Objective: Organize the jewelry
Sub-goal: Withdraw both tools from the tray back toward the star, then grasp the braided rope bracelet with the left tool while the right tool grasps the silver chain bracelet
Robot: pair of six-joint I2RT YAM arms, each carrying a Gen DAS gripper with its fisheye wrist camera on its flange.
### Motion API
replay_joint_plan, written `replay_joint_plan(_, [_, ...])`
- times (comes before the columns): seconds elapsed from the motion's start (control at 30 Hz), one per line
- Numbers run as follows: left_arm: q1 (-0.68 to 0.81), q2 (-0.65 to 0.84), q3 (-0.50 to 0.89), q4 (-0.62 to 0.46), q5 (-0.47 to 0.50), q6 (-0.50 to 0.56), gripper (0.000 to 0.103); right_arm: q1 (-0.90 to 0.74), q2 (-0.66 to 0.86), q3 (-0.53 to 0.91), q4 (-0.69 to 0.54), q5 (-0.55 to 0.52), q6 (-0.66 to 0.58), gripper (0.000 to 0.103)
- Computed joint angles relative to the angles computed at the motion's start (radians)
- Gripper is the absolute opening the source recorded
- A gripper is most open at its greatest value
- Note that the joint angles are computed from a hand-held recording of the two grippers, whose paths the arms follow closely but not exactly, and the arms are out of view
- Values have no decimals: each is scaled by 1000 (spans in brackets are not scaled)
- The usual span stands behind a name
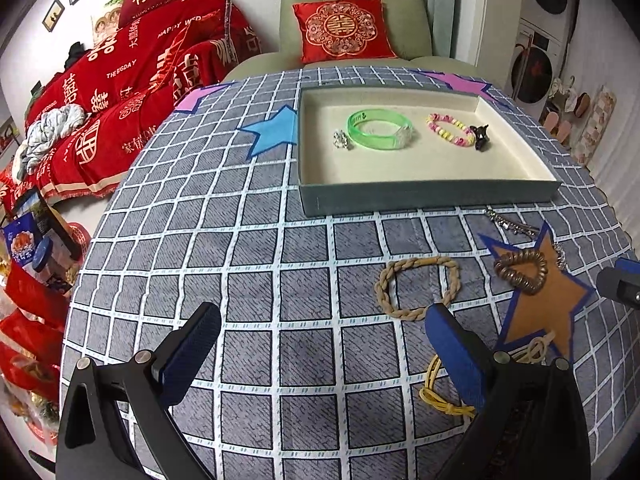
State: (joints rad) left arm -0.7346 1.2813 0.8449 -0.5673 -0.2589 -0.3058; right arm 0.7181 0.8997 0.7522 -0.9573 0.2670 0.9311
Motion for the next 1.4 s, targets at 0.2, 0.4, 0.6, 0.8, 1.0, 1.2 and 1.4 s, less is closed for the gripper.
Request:
replay_joint_plan(0.2, [3, 55, 14, 25, 3, 21, 103, 1, 24, -27, 4, 10, 6, 103])
replay_joint_plan(0.4, [8, 105, 38, 48, 11, 26, 103, -13, 45, -48, 12, 26, 12, 103])
replay_joint_plan(0.6, [-1, 149, 50, 67, 7, 35, 103, -1, 114, -56, 33, 62, 5, 93])
replay_joint_plan(0.8, [-4, 196, 72, 66, 8, 38, 95, 6, 183, -48, 50, 121, -10, 83])
replay_joint_plan(1.0, [-9, 209, 84, 73, 21, 39, 90, -16, 227, -34, 86, 145, -44, 82])
replay_joint_plan(1.2, [-17, 206, 92, 68, 57, 50, 73, -41, 261, -12, 118, 150, -73, 60])
replay_joint_plan(1.4, [-40, 201, 92, 70, 81, 61, 43, -36, 280, 8, 118, 147, -84, 32])
